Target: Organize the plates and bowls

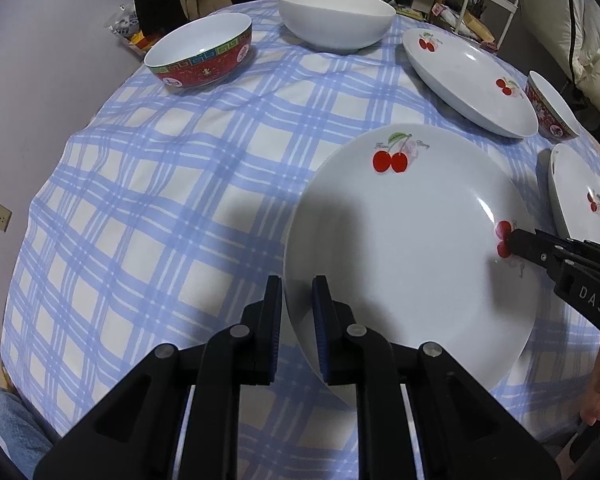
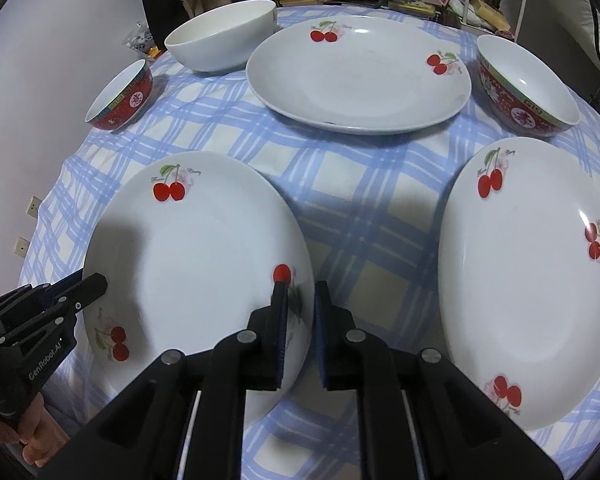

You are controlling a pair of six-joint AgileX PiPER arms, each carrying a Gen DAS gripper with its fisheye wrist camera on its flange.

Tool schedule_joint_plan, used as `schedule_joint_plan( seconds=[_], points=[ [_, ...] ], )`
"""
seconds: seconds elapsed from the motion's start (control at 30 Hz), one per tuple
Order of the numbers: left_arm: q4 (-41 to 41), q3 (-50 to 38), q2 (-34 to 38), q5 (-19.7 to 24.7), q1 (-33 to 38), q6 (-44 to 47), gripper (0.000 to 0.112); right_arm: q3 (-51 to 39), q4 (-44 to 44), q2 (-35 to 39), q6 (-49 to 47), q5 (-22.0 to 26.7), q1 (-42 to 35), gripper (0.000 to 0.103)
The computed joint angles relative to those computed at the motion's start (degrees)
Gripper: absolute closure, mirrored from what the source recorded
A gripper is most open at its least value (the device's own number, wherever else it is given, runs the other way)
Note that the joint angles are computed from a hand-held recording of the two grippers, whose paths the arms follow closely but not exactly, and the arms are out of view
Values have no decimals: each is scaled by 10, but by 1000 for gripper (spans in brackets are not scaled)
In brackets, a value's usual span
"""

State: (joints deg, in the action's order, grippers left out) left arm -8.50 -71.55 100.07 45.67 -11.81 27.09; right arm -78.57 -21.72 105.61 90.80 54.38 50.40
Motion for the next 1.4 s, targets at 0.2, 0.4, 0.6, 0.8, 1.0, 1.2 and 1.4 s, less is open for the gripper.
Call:
schedule_joint_plan(
  seconds=[0.2,0.4,0.6,0.8,1.0,1.2,1.4],
  points=[
    [-2,5,-12,-7,7,2,96,-2,28,1,2,-6,-11,89],
    [-7,5,-50,-26,25,2,96,-10,-21,-28,30,44,1,89],
    [-15,-29,-69,-22,25,-18,94,21,-57,-90,69,51,-7,83],
    [15,-72,-45,-5,-9,-64,88,26,-72,-126,50,61,-40,61],
    [24,-136,-3,18,-37,-116,67,14,-54,-134,-37,64,-88,41],
    [33,-227,53,39,-63,-169,39,6,-68,-133,-97,62,-125,10],
    [52,-306,112,43,-98,-183,29,-19,-38,-112,-194,54,-194,8]
  ],
)
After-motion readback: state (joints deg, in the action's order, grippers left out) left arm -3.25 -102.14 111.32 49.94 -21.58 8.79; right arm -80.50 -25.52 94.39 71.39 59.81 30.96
